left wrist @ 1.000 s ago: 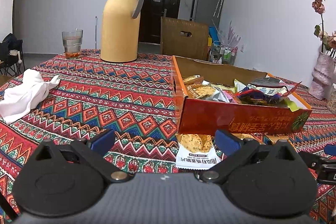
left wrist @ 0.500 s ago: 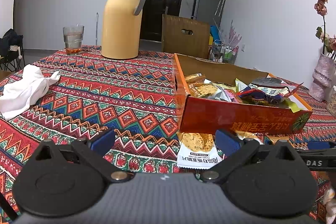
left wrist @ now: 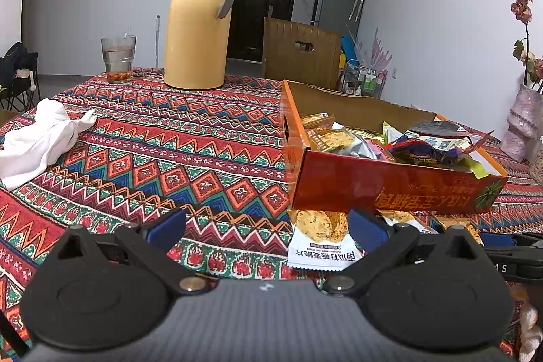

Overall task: Organize snacks
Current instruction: 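Grasp a white seed-cookie packet with the right gripper, then grasp another white cookie packet with the left gripper while the right holds its packet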

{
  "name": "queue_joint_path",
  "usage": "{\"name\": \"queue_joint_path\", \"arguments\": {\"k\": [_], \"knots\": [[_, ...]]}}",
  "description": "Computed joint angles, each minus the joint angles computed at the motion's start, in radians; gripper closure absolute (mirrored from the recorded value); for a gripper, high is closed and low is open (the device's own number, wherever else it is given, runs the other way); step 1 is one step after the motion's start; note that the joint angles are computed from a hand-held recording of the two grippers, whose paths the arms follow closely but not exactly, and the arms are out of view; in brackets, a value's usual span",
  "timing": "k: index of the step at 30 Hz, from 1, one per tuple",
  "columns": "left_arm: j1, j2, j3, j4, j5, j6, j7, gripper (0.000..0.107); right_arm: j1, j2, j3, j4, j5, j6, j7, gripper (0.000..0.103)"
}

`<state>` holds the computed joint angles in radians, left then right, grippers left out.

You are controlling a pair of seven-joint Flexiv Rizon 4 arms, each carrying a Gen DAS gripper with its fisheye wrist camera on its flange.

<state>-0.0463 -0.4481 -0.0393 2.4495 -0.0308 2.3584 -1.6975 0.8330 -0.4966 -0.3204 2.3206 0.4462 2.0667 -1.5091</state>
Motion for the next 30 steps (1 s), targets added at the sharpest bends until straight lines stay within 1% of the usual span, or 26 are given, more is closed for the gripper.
{"name": "queue_joint_path", "arguments": {"k": [1, 2, 4, 5, 10, 13, 15, 17, 22, 25, 27, 29, 30], "knots": [[0.0, 0.0, 0.0, 0.0, 0.0, 0.0, 0.0, 0.004, -0.006, -0.001, 0.007, 0.001, 0.0, 0.009, 0.001, 0.05], [-0.002, 0.0, 0.001, 0.0, -0.003, -0.001, 0.001, 0.004, -0.016, -0.001, 0.018, 0.003, -0.002, 0.02, 0.003, 0.058], [-0.004, 0.0, 0.003, 0.0, -0.007, -0.003, 0.003, 0.004, -0.037, -0.002, 0.044, 0.004, -0.001, 0.041, 0.005, 0.058], [-0.006, 0.0, 0.004, 0.0, -0.01, -0.004, 0.005, 0.004, -0.03, -0.004, 0.042, 0.005, 0.011, 0.049, 0.0, 0.06], [-0.026, -0.001, 0.012, -0.002, -0.044, -0.016, 0.02, 0.004, -0.017, -0.015, 0.056, 0.005, 0.07, 0.118, -0.043, 0.06], [-0.038, 0.0, 0.016, -0.004, -0.066, -0.032, 0.032, 0.004, -0.039, -0.017, 0.086, -0.002, 0.091, 0.147, -0.066, 0.06], [-0.039, 0.006, 0.014, -0.008, -0.074, -0.06, 0.04, 0.004, -0.052, -0.015, 0.106, -0.005, 0.105, 0.164, -0.08, 0.06], [-0.03, 0.019, 0.006, -0.015, -0.069, -0.107, 0.044, 0.004, -0.071, -0.014, 0.127, -0.009, 0.114, 0.177, -0.091, 0.06], [-0.074, 0.049, 0.019, -0.028, -0.114, -0.184, 0.092, 0.004, -0.129, -0.01, 0.188, -0.011, 0.112, 0.207, -0.097, 0.06], [-0.13, 0.059, 0.038, -0.053, -0.169, -0.244, 0.142, 0.004, -0.15, -0.01, 0.211, -0.012, 0.112, 0.222, -0.101, 0.06], [-0.212, 0.053, 0.08, -0.075, -0.251, -0.278, 0.203, 0.004, -0.163, -0.01, 0.225, -0.011, 0.111, 0.233, -0.101, 0.06], [-0.322, 0.037, 0.14, -0.105, -0.377, -0.321, 0.283, 0.004, -0.182, -0.011, 0.242, -0.01, 0.103, 0.245, -0.095, 0.06], [-0.349, 0.032, 0.152, -0.118, -0.415, -0.34, 0.307, 0.004, -0.188, -0.011, 0.247, -0.01, 0.102, 0.247, -0.093, 0.06]]}}
